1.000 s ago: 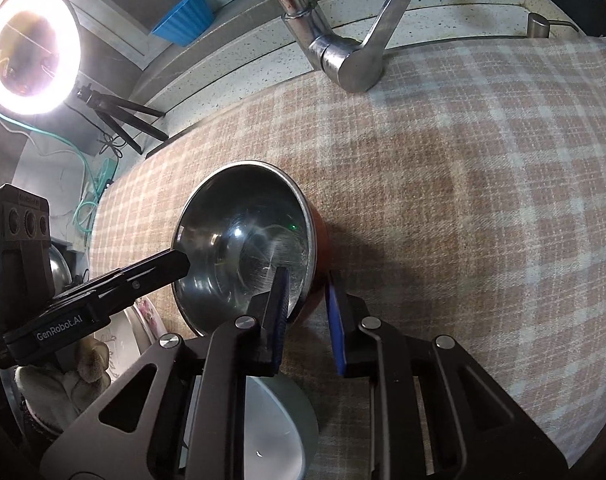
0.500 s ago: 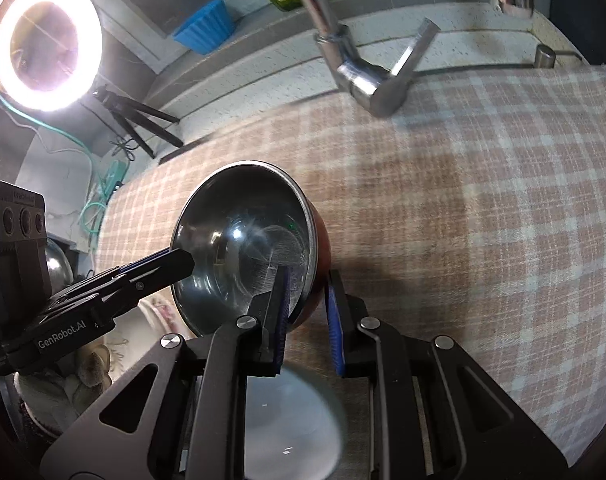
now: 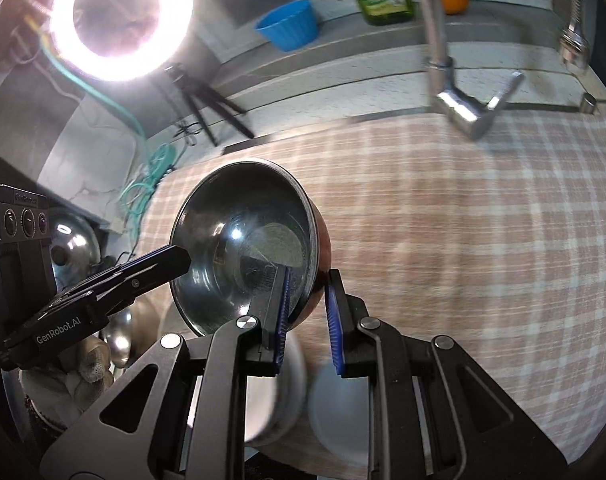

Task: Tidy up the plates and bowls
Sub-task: 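Lift the red-outside bowl and lower it into the large steel bowl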

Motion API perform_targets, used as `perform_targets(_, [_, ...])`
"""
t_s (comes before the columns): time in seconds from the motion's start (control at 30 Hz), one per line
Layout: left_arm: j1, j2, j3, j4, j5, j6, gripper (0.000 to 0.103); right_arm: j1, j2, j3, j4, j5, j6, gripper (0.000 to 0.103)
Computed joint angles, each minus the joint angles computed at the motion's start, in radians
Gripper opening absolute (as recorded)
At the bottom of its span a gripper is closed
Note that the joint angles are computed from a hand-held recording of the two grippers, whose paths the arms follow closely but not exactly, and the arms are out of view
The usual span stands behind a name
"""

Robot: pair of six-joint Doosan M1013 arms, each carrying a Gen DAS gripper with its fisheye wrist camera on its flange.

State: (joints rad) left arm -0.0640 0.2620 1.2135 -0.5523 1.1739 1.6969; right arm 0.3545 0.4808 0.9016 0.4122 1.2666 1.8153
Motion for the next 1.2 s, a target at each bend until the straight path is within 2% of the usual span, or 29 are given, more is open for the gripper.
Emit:
perform_targets(0.23, [0.067,-0.049,0.047,-0.016,0.000,0.011,0.019,0.053,0.009,-0.027,0.033,-0.010,-0.014,0.018])
perform_targets(0.43, [0.125,-0.088,0.089,-0.015,0.000,0.006,0.019,0.098,0.031,-0.067,0.061,0.012,-0.036,0.018])
perform_targets(0.9, [0.247,-0.151,0.167,0.000,-0.012,-0.039,0.019,0.193,0.135,-0.239,0.096,0.123,-0.087,0.019])
perform_targets(1.2, [0.301,-0.169,0.205,0.027,0.003,-0.071,0.019,0.242,0.203,-0.344,0.091,0.196,-0.111,0.019])
